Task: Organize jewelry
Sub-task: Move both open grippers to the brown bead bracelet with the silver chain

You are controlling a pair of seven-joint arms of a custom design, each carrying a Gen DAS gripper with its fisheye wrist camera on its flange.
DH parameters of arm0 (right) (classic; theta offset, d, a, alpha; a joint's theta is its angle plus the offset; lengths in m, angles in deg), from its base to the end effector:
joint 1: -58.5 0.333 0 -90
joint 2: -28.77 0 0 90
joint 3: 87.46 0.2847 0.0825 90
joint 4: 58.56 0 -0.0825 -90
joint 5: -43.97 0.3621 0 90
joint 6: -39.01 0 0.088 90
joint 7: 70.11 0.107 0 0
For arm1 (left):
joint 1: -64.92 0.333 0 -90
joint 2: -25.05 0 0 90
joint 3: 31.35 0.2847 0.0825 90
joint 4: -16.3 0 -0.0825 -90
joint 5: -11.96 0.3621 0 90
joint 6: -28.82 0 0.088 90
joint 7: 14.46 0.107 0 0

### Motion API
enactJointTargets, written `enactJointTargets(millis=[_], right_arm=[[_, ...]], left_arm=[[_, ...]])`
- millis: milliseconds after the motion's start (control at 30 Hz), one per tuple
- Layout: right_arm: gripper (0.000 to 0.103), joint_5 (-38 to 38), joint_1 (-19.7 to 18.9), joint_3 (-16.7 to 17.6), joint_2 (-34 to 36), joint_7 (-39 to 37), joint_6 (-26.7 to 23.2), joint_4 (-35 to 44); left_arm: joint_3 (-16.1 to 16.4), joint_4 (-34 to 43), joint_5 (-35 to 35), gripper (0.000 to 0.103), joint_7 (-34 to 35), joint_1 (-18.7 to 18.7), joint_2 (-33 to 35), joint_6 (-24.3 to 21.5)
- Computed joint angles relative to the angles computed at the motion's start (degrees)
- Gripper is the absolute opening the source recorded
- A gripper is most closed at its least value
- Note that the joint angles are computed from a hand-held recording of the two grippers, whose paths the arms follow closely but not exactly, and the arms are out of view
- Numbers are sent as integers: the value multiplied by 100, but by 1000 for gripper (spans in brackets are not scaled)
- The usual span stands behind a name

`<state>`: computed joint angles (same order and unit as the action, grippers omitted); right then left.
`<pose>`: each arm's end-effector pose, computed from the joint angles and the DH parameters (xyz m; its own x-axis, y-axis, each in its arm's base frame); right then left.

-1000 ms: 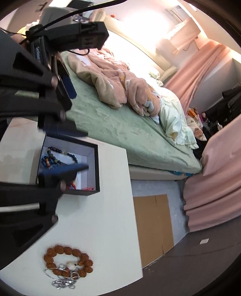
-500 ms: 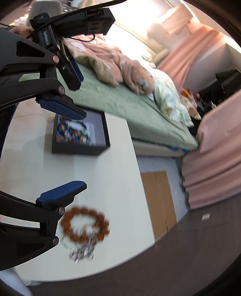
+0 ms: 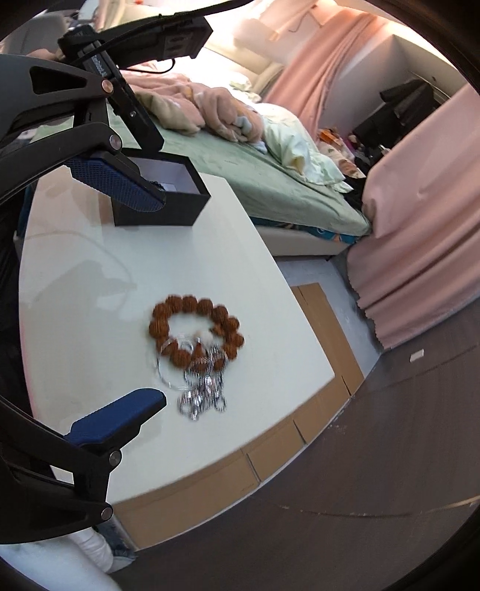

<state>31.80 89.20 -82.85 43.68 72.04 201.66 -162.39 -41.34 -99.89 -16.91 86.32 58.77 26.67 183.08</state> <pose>0.5243 0.3793 0.4688 0.0244 -0.8999 -0.4354 -0.8013 0.2428 -0.5468 0.5634 -0.1457 0.4821 -0.1840 -0.9253 0.3316 -0.8240 -0.0387 -0.5653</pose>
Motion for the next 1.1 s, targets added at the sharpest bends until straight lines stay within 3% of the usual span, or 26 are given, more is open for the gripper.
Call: enactJointTargets(millis=[267,433,567,1033,1100], right_arm=[[97,-624,-86,-283,-603,757,467,-980],[97,-849,-370,-238,-916,1073,666,-1544],[97,-1295,-525,-215,-1053,1437,604,-1745],[96,-1067,-817,-26,-1156,1118,862,-2053],[91,-1119,-809,-29,-1125,1118,858,-2034]], left_arm=[[-129,382,431,100,-297,-139,333,-55],[-234,687,640,98,-347,-204,596,-88],[-289,948,899,87,-432,-254,817,-243],[-306,1948,2045,46,-1022,-534,1728,-916],[-290,2111,2170,44,-1120,-576,1878,-1040]])
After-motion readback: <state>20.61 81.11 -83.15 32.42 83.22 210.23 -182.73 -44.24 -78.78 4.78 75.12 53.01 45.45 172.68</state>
